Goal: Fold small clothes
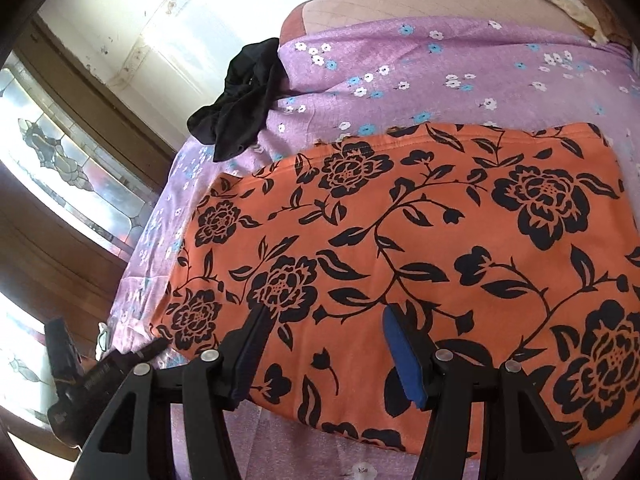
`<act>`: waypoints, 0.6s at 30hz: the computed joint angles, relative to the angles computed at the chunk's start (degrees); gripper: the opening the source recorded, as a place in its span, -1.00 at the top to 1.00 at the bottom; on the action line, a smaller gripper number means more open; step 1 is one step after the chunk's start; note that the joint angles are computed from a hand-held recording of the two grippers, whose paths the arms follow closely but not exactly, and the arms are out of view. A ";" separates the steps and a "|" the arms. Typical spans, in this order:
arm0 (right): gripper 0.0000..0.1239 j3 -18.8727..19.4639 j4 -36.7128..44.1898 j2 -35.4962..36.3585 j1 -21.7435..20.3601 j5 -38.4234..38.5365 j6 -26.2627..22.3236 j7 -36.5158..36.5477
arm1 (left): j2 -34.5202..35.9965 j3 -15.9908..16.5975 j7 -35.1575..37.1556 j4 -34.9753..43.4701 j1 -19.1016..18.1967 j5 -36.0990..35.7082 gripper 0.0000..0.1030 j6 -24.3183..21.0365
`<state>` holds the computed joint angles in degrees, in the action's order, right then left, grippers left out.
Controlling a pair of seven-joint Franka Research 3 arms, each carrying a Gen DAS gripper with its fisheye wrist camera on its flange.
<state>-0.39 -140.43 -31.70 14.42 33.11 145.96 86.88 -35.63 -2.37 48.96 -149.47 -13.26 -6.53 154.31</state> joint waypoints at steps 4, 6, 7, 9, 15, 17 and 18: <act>-0.01 -1.41 0.10 -0.16 -0.37 1.17 0.19 -0.49 | 5.09 1.62 2.80 0.53 -2.51 -3.20 -0.77 5.98; -0.01 -1.83 0.10 -0.18 -0.79 1.80 0.22 -0.15 | 6.55 0.47 2.38 1.13 -1.59 -1.97 -0.43 8.41; -0.01 -2.19 0.12 -0.19 -0.90 2.25 0.10 -0.17 | 7.27 -0.12 1.71 1.93 -0.81 -1.24 -0.31 7.69; -0.01 -2.43 0.06 -0.30 -1.40 2.56 -0.07 -0.06 | 8.17 -1.00 0.79 2.42 0.32 0.02 -0.11 7.83; -0.01 -2.01 0.41 0.56 -4.24 0.28 -3.60 3.92 | 9.55 -1.89 0.18 3.67 1.48 3.03 0.06 7.44; 0.03 -1.73 1.00 1.83 -5.78 -1.28 -6.39 6.80 | 9.93 -0.98 0.74 3.53 0.42 2.04 -0.10 8.82; 0.06 -2.07 1.03 2.23 -5.99 -1.09 -7.15 7.36 | 9.81 -0.56 1.24 3.28 -0.13 1.59 -0.15 9.37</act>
<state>-2.46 -139.41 -29.47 8.43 32.02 138.81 94.24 -25.83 -2.92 50.21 -146.19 -13.39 -4.95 163.68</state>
